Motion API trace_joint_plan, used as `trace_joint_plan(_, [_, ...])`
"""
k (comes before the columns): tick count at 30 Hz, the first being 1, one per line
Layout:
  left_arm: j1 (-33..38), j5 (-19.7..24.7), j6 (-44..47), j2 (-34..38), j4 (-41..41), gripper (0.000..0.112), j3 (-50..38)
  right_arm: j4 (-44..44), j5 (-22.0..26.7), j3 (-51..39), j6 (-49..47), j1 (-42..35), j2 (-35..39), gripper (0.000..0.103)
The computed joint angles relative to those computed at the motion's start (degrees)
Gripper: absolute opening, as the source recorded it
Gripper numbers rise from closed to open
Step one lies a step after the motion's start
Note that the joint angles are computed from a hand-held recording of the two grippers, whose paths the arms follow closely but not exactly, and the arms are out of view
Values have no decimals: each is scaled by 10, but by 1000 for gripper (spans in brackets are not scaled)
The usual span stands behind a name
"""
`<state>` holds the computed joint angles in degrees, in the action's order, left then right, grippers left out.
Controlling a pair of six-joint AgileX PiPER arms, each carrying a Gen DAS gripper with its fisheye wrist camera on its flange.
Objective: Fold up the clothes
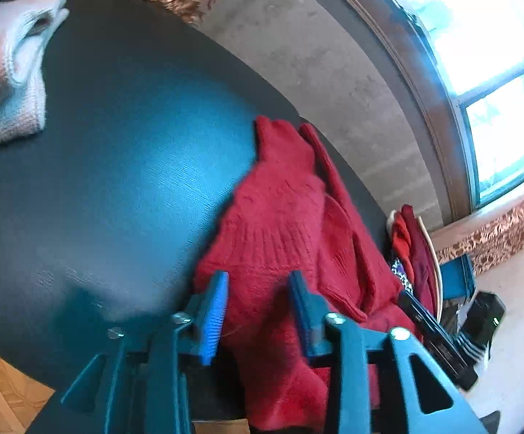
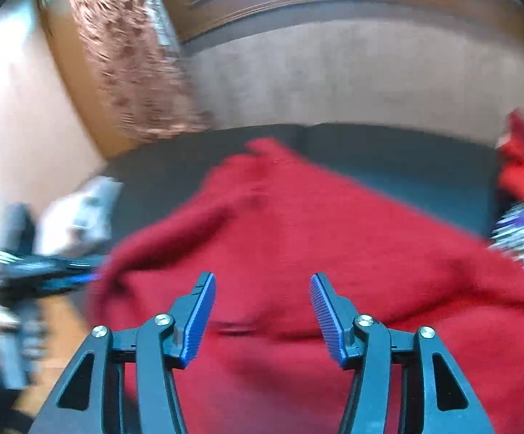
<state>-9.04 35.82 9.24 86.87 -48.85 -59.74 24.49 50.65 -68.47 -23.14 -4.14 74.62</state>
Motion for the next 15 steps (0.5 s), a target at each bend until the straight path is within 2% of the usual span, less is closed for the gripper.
trace_joint_plan(2, [-23, -10, -34, 2, 40, 46, -7, -60, -26, -5, 43, 22, 23, 57])
trace_joint_plan(5, [-72, -40, -130, -2, 152, 49, -18, -91, -42, -14, 63, 35, 55, 56])
trace_joint_plan(6, [-89, -40, -175, 5, 208, 49, -28, -111, -55, -18, 79, 48, 68, 51])
trace_joint_plan(7, [-105, -36, -220, 15, 264, 49, -39, -139, -73, -21, 103, 66, 84, 37])
trace_joint_plan(8, [-120, -27, -255, 27, 310, 46, -49, -169, -89, -26, 129, 82, 100, 31])
trace_joint_plan(9, [-133, -34, -292, 33, 353, 44, -51, -192, -97, -35, 146, 94, 114, 18])
trace_joint_plan(12, [-168, -32, -405, 53, 483, 31, -68, -250, -85, -83, 174, 127, 146, 10])
trace_joint_plan(13, [-174, -26, -426, 61, 509, 26, -77, -261, -83, -92, 167, 128, 151, 9])
trace_joint_plan(15, [-176, -15, -443, 82, 529, 23, -102, -280, -83, -121, 158, 114, 170, 8])
